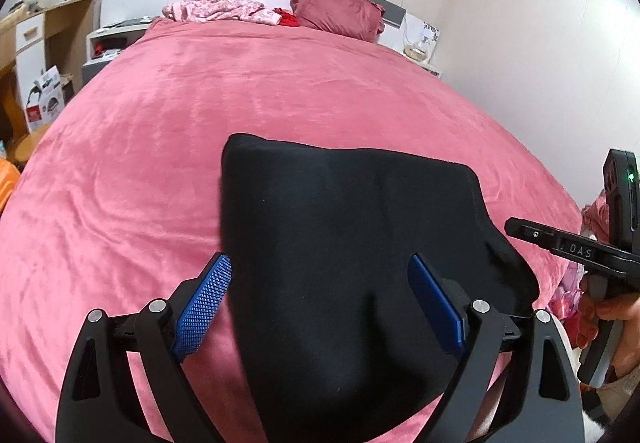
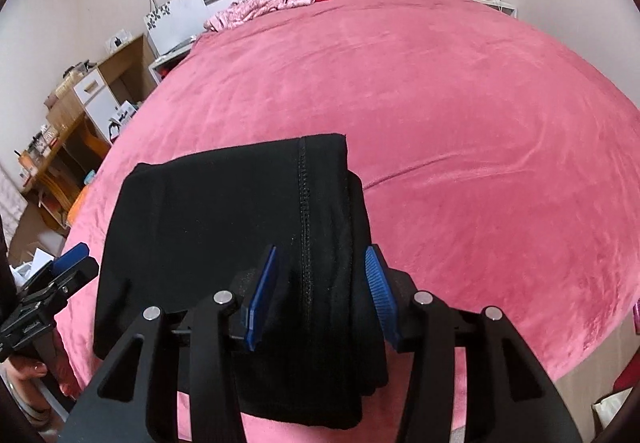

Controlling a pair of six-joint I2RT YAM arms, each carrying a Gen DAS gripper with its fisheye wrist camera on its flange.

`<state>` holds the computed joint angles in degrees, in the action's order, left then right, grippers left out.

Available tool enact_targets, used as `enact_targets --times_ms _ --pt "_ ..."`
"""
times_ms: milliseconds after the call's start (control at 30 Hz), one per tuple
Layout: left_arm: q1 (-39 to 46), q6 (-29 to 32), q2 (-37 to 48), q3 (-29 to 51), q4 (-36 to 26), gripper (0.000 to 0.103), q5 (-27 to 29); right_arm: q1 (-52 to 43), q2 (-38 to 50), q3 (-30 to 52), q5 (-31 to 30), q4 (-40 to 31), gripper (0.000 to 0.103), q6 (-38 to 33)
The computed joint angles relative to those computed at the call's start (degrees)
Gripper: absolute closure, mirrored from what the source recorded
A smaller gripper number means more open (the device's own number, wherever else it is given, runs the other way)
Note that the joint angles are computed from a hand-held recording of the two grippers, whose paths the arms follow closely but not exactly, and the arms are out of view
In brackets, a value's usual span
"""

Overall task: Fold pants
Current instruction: 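Open both grippers and smooth the folded pants bundle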

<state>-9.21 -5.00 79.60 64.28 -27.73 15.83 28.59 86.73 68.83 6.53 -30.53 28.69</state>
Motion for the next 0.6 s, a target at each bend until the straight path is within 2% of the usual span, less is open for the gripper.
enact_targets --times_ms 267,600 --pt "-1.8 -0.7 5.6 4.6 -3.8 0.014 -1.5 -0.9 2.1 2.9 -0.6 -1.3 0.056 -1.2" --pt "-1.4 -1.2 9.0 9.7 -4.8 0.014 -1.0 -2.0 4.7 6.0 -3.0 -0.9 0.056 -1.7"
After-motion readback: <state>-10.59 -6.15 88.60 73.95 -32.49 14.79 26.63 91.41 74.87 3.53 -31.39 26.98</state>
